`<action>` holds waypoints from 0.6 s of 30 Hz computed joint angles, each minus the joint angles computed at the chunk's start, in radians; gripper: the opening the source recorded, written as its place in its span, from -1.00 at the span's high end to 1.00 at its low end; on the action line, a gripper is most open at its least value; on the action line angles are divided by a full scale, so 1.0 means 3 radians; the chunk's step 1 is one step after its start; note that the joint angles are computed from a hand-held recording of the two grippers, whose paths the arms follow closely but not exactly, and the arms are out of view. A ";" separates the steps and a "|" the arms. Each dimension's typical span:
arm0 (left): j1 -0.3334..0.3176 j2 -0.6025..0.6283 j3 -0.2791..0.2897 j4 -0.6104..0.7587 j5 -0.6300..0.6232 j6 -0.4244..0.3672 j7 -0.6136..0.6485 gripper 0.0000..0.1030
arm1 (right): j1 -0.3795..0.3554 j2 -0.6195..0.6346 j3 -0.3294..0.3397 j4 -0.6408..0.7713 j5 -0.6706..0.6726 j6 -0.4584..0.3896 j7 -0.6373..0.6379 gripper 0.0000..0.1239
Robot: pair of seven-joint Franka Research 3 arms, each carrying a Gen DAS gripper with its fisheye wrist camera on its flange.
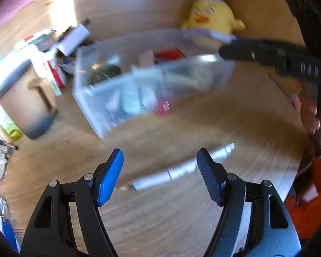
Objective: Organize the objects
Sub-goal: 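Open both tools and withdraw them toward the white pen, then grasp the white pen with the left tool while the right grasps the pink charm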
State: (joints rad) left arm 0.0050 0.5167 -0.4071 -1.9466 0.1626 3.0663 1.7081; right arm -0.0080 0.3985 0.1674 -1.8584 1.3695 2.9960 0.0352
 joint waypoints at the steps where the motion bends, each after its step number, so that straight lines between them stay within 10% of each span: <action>1: 0.0011 0.0012 -0.0020 -0.0002 0.0019 -0.0037 0.0039 -0.39 | -0.0006 -0.0012 0.0006 -0.0030 0.0019 0.0005 -0.0026 0.10; 8: -0.0178 0.0121 0.0108 0.0174 0.0100 -0.0232 0.0134 -0.54 | 0.0032 -0.0028 -0.0042 -0.0193 -0.0108 -0.0032 0.0104 0.08; 11: 0.0044 0.0197 -0.0163 0.0213 -0.0076 -0.0273 0.0386 -0.11 | 0.0061 -0.0009 -0.0053 -0.0234 -0.0270 -0.0038 0.0233 0.08; 18: 0.0077 0.0038 -0.0097 0.0002 -0.0215 -0.0127 0.0298 0.77 | 0.0108 0.0115 -0.0023 -0.0213 -0.0780 0.0002 0.0625 0.08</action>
State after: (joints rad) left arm 0.0280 0.5280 -0.4363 -1.9460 0.0982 3.0283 1.7976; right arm 0.0245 0.4331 0.1603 -1.9224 1.1355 2.9966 0.2225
